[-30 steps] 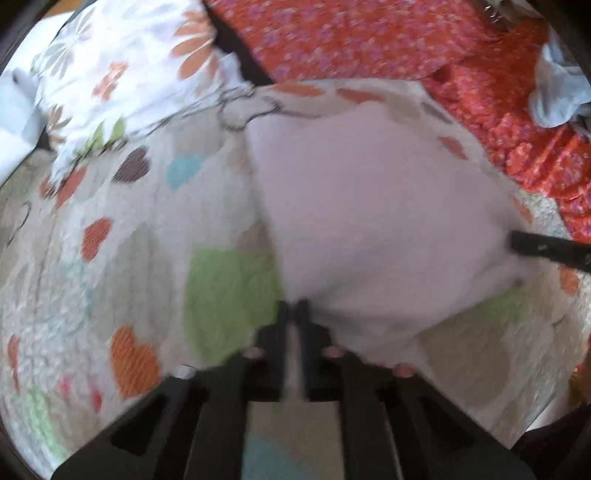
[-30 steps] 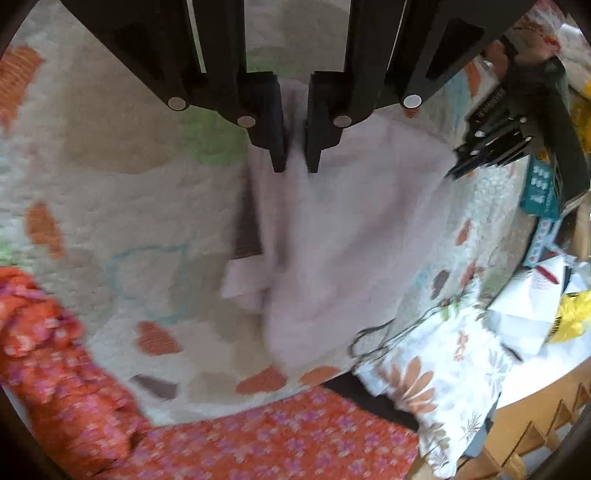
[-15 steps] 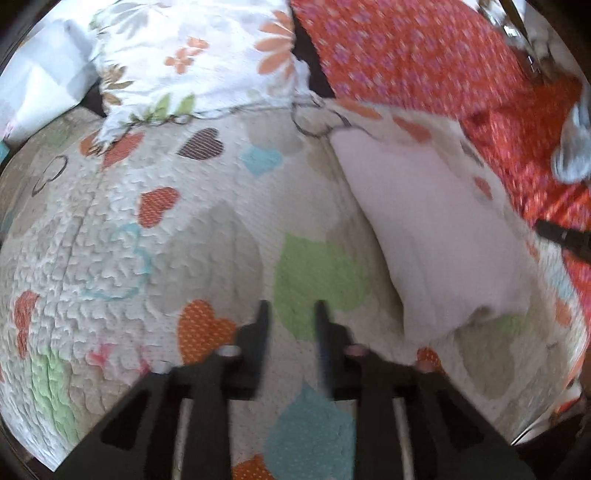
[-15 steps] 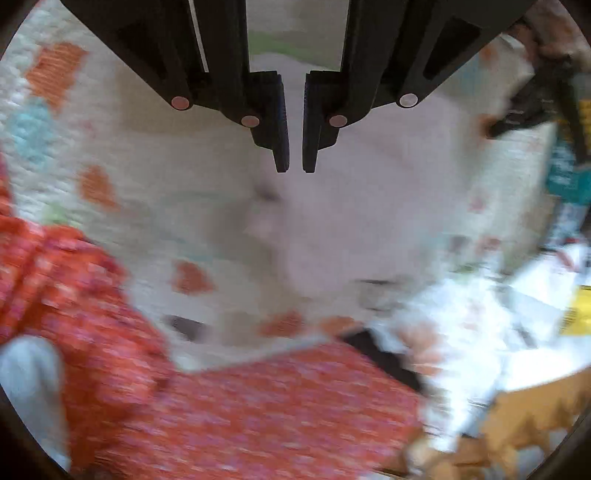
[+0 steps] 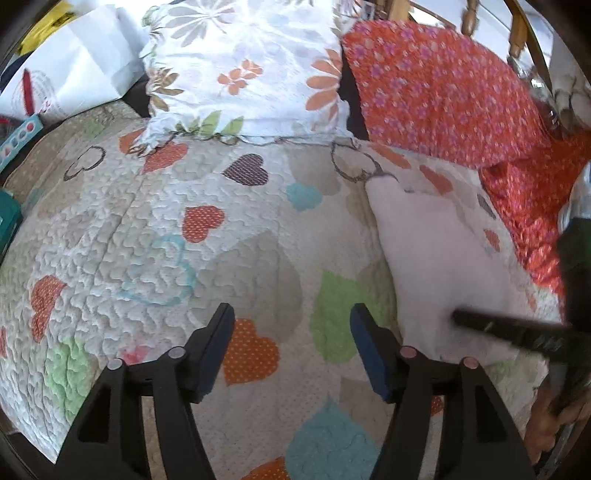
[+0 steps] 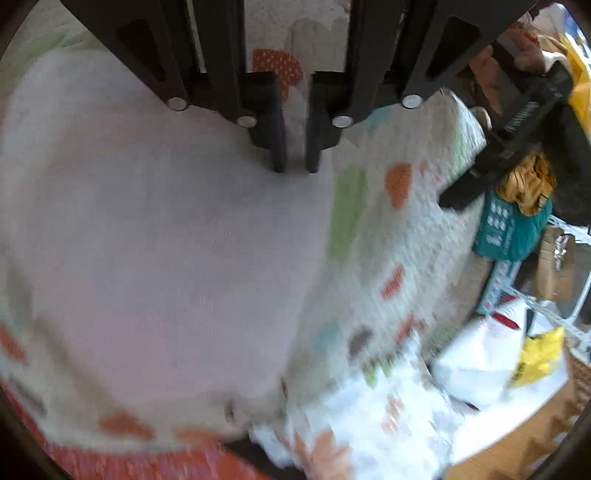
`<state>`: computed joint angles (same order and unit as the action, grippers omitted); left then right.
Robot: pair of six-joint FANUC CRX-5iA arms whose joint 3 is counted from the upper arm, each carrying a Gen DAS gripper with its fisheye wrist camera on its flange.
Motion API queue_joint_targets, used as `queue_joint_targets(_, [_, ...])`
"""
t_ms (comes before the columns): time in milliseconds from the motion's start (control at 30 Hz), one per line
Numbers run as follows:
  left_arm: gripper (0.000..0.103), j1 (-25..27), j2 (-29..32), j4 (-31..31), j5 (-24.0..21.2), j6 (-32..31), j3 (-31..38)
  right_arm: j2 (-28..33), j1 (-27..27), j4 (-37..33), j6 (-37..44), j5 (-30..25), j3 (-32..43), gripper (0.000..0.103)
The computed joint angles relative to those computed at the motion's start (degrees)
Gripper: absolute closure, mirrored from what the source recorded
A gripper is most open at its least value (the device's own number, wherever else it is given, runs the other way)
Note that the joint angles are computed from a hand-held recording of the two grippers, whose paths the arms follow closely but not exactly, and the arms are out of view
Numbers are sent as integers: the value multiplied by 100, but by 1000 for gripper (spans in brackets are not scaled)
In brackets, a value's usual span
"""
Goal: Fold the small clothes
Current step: 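Release the folded cardigan and raise the right gripper away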
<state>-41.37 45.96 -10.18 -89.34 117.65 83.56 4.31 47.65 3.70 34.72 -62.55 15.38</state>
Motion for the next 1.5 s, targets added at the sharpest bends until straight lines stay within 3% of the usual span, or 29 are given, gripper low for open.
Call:
queue_joint_targets(33, [33,5,-140,-24,130,72,-231,-32,65,315,-124,34,-46,64])
queue_joint_targets(67, [32,-3,-253,-85,232,149,-404,-88,166,840,-358,69,-145,62])
queue_joint_targets(233, [28,-196,-512,-725,453,329,-640,-6,342,2197,-1024,-141,-301,59])
queue_joint_targets(367, [23,-425,-648,-1358,566,289,-713,391,48,1591,-1082,-703,116,57])
queue_joint_targets(433, [17,-583,-740,-1798,625,308,-768,330,-41,1398,-1171,-563,23,57])
queue_joint_targets(533, [6,-836,-1050,-2557,938,617,-1170,142,38,1715,-1329,-484,-87,57])
queue_joint_targets(600, [0,-1098,-1273,-3317,1190,1004,-1476,10,267,2443,-1565,-628,-240,54])
queue_joint_targets(733, [0,-1450,-1600,-4265,1655,1555,-1942,-153,730,3846,-2012,-1117,-487,38])
queue_joint_targets(867, [0,-1563,-1810,-4503,2036,1819,-2236,-271,1267,5293,-2773,-1915,-890,28])
queue_joint_targets(900, [0,-1578,-1855,-4500,2120,1873,-2304,-305,1392,5620,-3051,-2167,-1023,21])
queue_joint_targets(933, [0,-1570,-1846,-4417,2101,1819,-2272,-305,1509,5972,-3376,-2438,-1168,10])
queue_joint_targets(1033, [0,-1464,-1714,-3785,1908,1255,-1992,-439,1740,6909,-4177,-3017,-1748,1])
queue_joint_targets(1133, [0,-1431,-1578,-3478,1786,896,-1816,-516,1685,6560,-4013,-3025,-1668,1])
queue_joint_targets(1200, [0,-1425,-1358,-3359,1506,649,-1514,-688,1576,5696,-3795,-2665,-1479,1])
queue_joint_targets(1300, [0,-1230,-1058,-2742,1126,419,-1116,-785,1462,4996,-3723,-2426,-1362,1])
queue_joint_targets(1400, [0,-1045,-808,-2179,795,325,-811,-748,1390,4644,-3471,-2283,-1319,1])
queue_joint_targets(1500, [0,-1052,-612,-2155,598,189,-559,-576,1387,4493,-3124,-2294,-1204,1])
